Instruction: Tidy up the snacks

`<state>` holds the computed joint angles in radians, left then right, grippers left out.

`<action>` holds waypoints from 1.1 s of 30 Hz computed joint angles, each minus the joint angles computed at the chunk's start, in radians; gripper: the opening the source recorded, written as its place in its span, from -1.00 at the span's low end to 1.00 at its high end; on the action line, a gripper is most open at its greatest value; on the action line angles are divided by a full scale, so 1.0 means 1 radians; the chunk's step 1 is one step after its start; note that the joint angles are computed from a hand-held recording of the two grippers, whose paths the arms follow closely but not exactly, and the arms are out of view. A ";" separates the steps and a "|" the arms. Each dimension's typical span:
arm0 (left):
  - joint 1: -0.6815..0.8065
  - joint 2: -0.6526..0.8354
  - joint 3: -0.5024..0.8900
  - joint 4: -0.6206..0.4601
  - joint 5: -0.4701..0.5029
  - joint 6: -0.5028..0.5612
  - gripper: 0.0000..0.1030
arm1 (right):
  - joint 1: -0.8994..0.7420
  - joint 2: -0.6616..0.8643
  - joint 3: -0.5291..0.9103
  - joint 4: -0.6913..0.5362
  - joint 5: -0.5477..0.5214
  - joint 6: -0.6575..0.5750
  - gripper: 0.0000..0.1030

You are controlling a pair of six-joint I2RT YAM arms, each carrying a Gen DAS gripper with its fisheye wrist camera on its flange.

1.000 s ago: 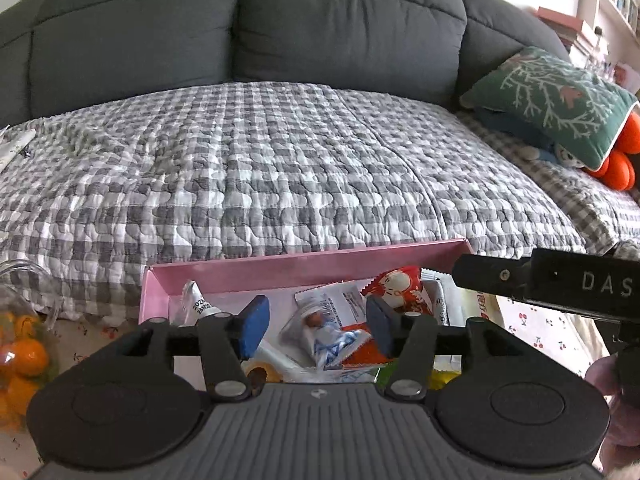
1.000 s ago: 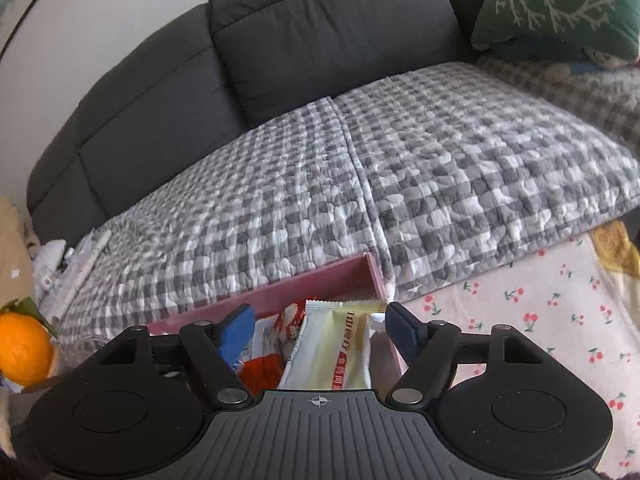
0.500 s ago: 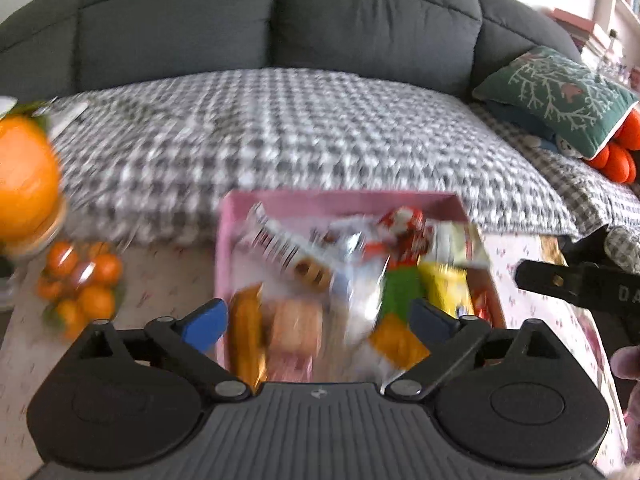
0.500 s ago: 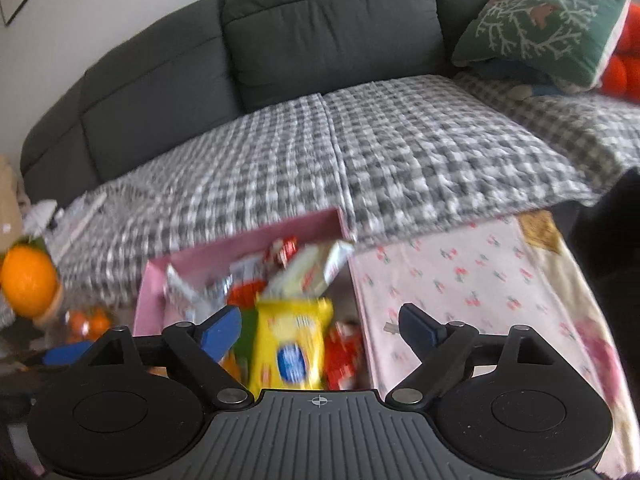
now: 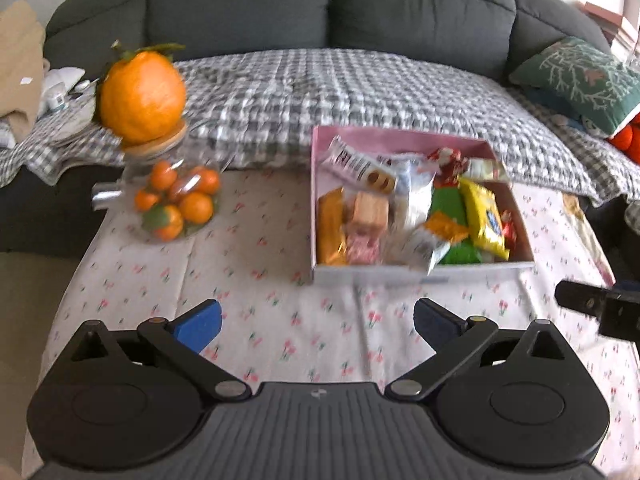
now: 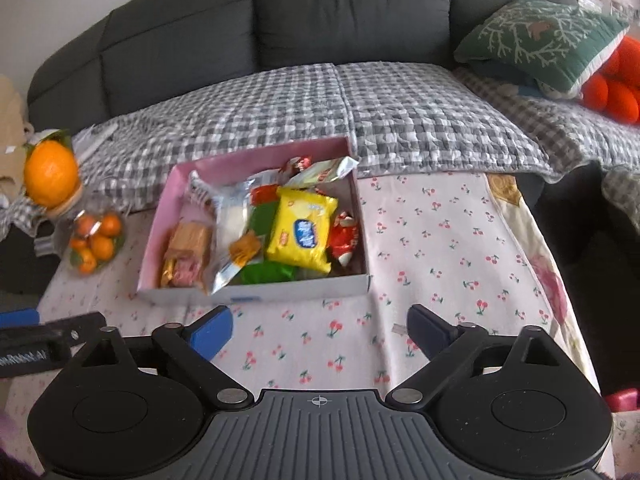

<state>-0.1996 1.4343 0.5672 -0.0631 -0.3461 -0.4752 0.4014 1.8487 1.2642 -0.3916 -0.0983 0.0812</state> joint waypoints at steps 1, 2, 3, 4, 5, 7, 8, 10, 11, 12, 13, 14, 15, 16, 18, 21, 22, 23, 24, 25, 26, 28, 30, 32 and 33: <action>-0.008 -0.014 -0.009 -0.022 -0.008 -0.014 0.99 | 0.006 -0.017 -0.013 -0.001 0.008 0.004 0.93; -0.016 -0.026 -0.014 -0.045 -0.015 -0.030 0.99 | 0.014 -0.030 -0.022 -0.009 0.024 0.011 0.94; -0.024 -0.034 -0.020 -0.057 -0.023 -0.040 0.99 | 0.020 -0.038 -0.026 -0.018 0.034 0.019 0.94; -0.035 -0.044 -0.031 -0.062 -0.033 -0.047 0.99 | 0.024 -0.046 -0.031 -0.027 0.040 0.028 0.95; -0.049 -0.052 -0.042 -0.066 -0.048 -0.060 0.99 | 0.029 -0.054 -0.040 -0.037 0.042 0.037 0.96; -0.073 -0.064 -0.051 -0.097 -0.068 -0.083 0.99 | 0.038 -0.069 -0.064 -0.043 0.051 0.050 0.99; -0.081 -0.063 -0.049 -0.109 -0.073 -0.090 0.99 | 0.044 -0.073 -0.071 -0.045 0.062 0.054 0.99; -0.101 -0.066 -0.051 -0.128 -0.093 -0.111 0.99 | 0.050 -0.081 -0.085 -0.047 0.071 0.052 0.99; -0.111 -0.067 -0.052 -0.137 -0.102 -0.118 0.99 | 0.051 -0.082 -0.088 -0.051 0.071 0.054 0.99; -0.121 -0.071 -0.056 -0.142 -0.110 -0.127 0.99 | 0.050 -0.082 -0.087 -0.061 0.067 0.054 0.99; -0.132 -0.076 -0.060 -0.146 -0.120 -0.133 0.99 | 0.051 -0.082 -0.087 -0.069 0.064 0.052 0.99; -0.143 -0.079 -0.062 -0.153 -0.130 -0.142 0.99 | 0.053 -0.082 -0.087 -0.075 0.069 0.049 0.99; -0.151 -0.083 -0.064 -0.157 -0.134 -0.148 0.99 | 0.057 -0.082 -0.085 -0.085 0.083 0.049 0.99; -0.155 -0.088 -0.065 -0.158 -0.132 -0.148 0.99 | 0.061 -0.085 -0.085 -0.091 0.096 0.054 0.99; -0.163 -0.094 -0.070 -0.156 -0.130 -0.148 0.99 | 0.067 -0.101 -0.097 -0.089 0.108 0.053 0.99; -0.175 -0.091 -0.076 -0.150 -0.136 -0.156 0.99 | 0.073 -0.134 -0.126 -0.070 0.102 0.037 0.99; -0.177 -0.090 -0.076 -0.151 -0.133 -0.156 0.99 | 0.075 -0.144 -0.132 -0.066 0.099 0.034 0.99; -0.180 -0.092 -0.076 -0.152 -0.132 -0.156 0.99 | 0.077 -0.154 -0.140 -0.061 0.096 0.031 0.99; -0.182 -0.095 -0.076 -0.152 -0.132 -0.156 0.99 | 0.079 -0.159 -0.143 -0.059 0.097 0.028 0.99; -0.188 -0.099 -0.077 -0.154 -0.138 -0.159 0.99 | 0.081 -0.161 -0.145 -0.056 0.100 0.025 0.99; -0.192 -0.103 -0.076 -0.157 -0.144 -0.160 0.99 | 0.081 -0.162 -0.146 -0.055 0.101 0.023 0.99; -0.198 -0.106 -0.077 -0.157 -0.154 -0.160 0.99 | 0.083 -0.163 -0.148 -0.052 0.103 0.022 0.99; -0.202 -0.106 -0.078 -0.158 -0.160 -0.164 0.99 | 0.084 -0.165 -0.151 -0.049 0.106 0.019 0.99; -0.201 -0.102 -0.077 -0.157 -0.156 -0.165 0.99 | 0.084 -0.168 -0.153 -0.048 0.104 0.017 0.99; -0.201 -0.099 -0.076 -0.157 -0.154 -0.164 0.99 | 0.085 -0.170 -0.155 -0.048 0.103 0.017 0.99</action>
<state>-0.4006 1.3351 0.4908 -0.2200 -0.5000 -0.6394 0.4861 1.6785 1.1094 -0.4394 0.0052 0.0984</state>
